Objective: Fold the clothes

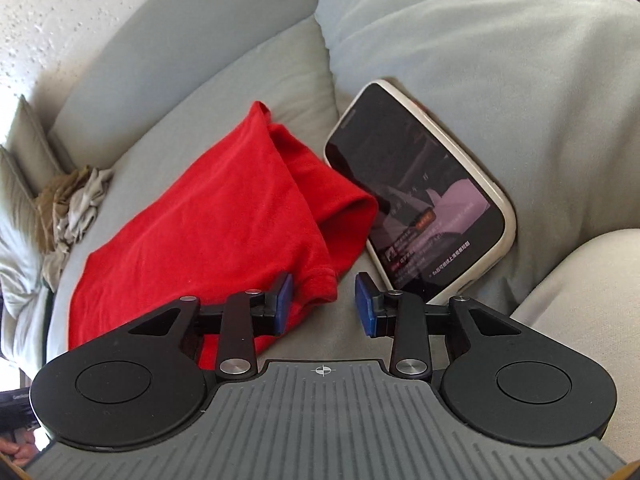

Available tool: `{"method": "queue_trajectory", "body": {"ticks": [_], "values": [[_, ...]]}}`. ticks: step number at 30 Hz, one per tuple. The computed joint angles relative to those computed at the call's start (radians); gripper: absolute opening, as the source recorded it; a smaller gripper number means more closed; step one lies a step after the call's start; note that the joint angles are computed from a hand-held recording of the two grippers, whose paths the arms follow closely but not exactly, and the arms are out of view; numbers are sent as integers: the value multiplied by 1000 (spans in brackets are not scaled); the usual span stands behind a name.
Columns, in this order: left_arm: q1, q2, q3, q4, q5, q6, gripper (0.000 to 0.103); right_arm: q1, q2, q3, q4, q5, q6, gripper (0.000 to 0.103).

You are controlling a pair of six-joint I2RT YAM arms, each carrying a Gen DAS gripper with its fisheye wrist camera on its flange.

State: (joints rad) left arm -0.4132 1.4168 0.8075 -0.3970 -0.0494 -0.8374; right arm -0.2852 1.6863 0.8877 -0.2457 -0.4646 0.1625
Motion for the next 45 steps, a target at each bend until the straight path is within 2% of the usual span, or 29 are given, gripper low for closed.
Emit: {"method": "queue_trajectory", "body": {"ticks": [2, 4, 5, 6, 11, 13, 18, 22, 24, 29, 31, 34, 35, 36, 37, 38, 41, 42, 44, 45], "values": [[0, 1, -2, 3, -1, 1, 7, -2, 9, -9, 27, -10, 14, 39], [-1, -3, -6, 4, -1, 0, 7, -3, 7, -20, 50, -19, 17, 34], [-2, -4, -7, 4, -1, 0, 7, -4, 2, -26, 58, -21, 18, 22], [-2, -4, -8, 5, -1, 1, 7, -4, -6, -33, 63, -22, 19, 16], [-5, -16, 12, -20, -6, 39, 4, 7, -64, -44, 63, -1, 4, 11], [16, -27, 31, -36, 31, 57, 4, 9, -71, -16, 28, -6, 7, 10], [191, -81, 31, 14, 291, -28, 4, -24, -1, 172, -128, -98, 135, 8], [274, -108, 41, 25, 394, -57, 3, -57, 46, 288, -205, -182, 239, 7], [298, -109, 49, 17, 425, -64, 3, -62, 45, 309, -230, -188, 237, 7], [266, -55, 59, -65, 388, -30, 3, -66, 46, 303, -301, -152, 174, 7], [236, -32, 64, -108, 330, 2, 6, -65, 63, 289, -319, -112, 135, 7], [185, 4, 75, -170, 227, 45, 12, -58, 76, 268, -335, -55, 78, 14], [168, 3, 77, -184, 191, 49, 12, -56, 71, 261, -340, -30, 58, 19], [150, -6, 79, -195, 153, 47, 16, -59, 56, 249, -339, -15, 37, 28], [132, -15, 82, -207, 115, 46, 23, -64, 36, 235, -337, -8, 17, 33], [109, -27, 87, -223, 63, 42, 24, -71, 15, 221, -335, -2, -3, 38], [-12, -40, 144, -295, -173, 27, 21, -67, -72, 169, -303, 19, -45, 40], [-53, -30, 165, -287, -226, 39, 20, -59, -101, 150, -284, 15, -64, 40], [-120, 0, 204, -228, -286, 95, 17, -16, -137, 129, -258, 9, -104, 40], [-151, 36, 227, -183, -286, 130, 17, 23, -132, 131, -247, 11, -122, 40]]}}
